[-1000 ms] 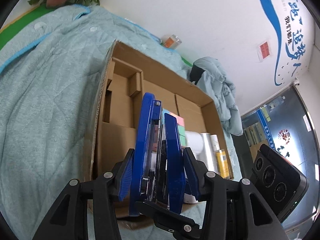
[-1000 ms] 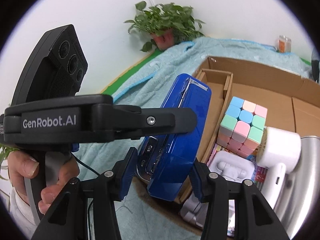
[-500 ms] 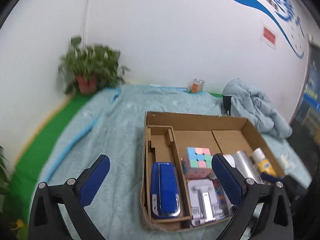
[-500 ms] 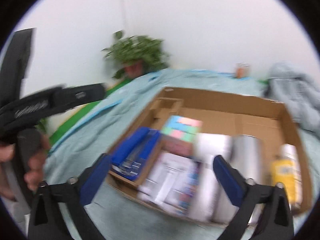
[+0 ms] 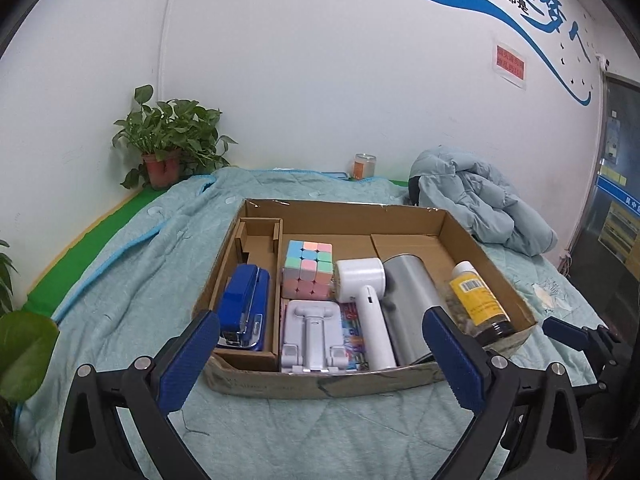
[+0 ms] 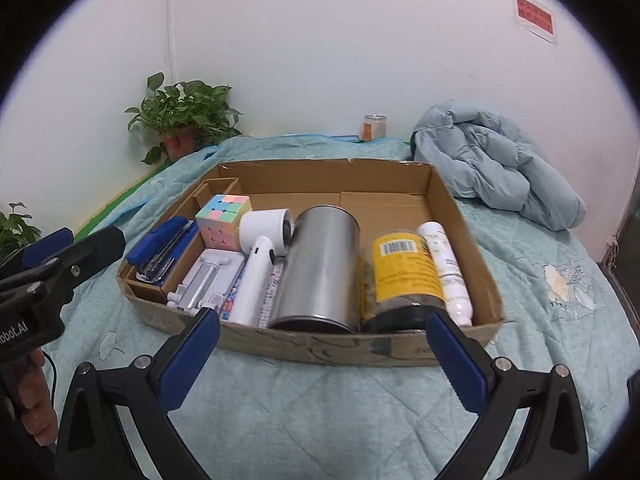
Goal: Organize rigid objects
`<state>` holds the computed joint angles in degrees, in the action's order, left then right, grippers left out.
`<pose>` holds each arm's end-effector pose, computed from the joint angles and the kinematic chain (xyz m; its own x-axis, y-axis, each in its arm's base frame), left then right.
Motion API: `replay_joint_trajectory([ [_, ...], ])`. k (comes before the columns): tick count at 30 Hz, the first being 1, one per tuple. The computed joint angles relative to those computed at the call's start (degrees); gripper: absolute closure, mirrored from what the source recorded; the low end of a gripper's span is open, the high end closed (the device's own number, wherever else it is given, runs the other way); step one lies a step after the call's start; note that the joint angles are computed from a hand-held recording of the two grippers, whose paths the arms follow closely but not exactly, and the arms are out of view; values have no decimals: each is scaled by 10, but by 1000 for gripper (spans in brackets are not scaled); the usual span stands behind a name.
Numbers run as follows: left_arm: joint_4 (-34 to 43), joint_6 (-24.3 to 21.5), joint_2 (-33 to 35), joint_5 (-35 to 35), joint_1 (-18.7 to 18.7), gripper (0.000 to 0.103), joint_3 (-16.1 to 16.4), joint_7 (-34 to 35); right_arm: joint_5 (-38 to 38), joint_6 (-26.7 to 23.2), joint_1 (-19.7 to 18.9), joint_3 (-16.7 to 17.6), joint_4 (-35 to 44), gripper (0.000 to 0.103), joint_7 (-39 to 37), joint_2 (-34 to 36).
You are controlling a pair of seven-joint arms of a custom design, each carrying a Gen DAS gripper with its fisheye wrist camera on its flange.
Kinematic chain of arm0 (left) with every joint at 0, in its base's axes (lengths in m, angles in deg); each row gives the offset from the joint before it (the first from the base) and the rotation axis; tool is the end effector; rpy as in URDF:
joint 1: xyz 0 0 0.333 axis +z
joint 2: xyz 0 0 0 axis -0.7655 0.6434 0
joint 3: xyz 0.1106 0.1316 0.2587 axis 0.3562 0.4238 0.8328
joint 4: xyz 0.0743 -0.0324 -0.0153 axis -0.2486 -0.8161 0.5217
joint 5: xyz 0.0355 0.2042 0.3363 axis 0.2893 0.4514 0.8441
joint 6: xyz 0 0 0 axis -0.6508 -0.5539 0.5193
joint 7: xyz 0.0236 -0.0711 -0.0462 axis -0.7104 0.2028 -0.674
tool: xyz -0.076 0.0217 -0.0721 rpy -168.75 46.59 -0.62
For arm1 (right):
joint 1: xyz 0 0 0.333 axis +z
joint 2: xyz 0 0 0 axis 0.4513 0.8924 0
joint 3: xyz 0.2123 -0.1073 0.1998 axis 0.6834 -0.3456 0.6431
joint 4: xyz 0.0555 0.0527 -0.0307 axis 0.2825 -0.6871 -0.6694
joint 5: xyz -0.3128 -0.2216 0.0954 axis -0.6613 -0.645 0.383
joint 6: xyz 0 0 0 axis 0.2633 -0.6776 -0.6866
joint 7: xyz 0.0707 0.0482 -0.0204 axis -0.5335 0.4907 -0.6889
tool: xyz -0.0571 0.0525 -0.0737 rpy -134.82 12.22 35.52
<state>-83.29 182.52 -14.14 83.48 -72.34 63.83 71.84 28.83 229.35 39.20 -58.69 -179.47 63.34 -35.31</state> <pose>0.6332 -0.3228 0.5961 0.2537 -0.9643 0.0758 -0.4848 -0.1945 -0.8527 0.6720 0.1584 0.5807 0.4428 -0.8917 -0.0941 -0.5953 -0.2139 -0.7745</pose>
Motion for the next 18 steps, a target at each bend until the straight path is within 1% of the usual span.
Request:
replay_joint_trajectory([
  [1,-5,3,-3,6,-3,26,1,-9,4,6,-2,1,-8,10,-8,-5],
  [2,-8,10,-6,1,-2,56,-3,-6,4,15,-2,0,-17,17,-9,-10],
  [3,-9,13,-7,-16,3,68,-9,8,7,22,-3,-1,-24,29,-9,-16],
  [4,-3,7,-4,-38,7,90,-14,28,4,28,-1,-3,-29,36,-4,-20],
  [5,2,-8,-4,-51,5,93,-18,37,-4,38,1,-6,-37,46,6,-24],
  [6,2,-10,-4,-49,2,93,-16,37,-8,45,2,-8,-41,46,11,-27],
  [7,-1,-12,-7,-43,-3,86,-15,32,3,47,-3,-5,-45,46,-1,-31],
  [8,0,-19,-8,-36,-9,50,-14,26,15,47,-8,-1,-47,45,-14,-33],
  [9,8,-37,-5,-31,-15,19,-12,20,23,50,-10,2,-51,35,-27,-37],
  [10,15,-59,-3,-18,-24,4,-9,9,19,52,-9,0,-54,24,-28,-39],
  [11,17,-77,0,19,-39,0,-1,-22,20,55,-9,0,-56,8,-34,-40],
  [12,21,-84,3,23,-41,1,-2,-20,28,56,-11,2,-59,4,-42,-42],
  [16,40,-85,20,-4,-34,0,-11,16,42,45,-14,2,-57,2,-51,-42],
  [18,42,-74,24,-18,-30,0,-12,32,44,40,-15,1,-52,2,-52,-38],
])
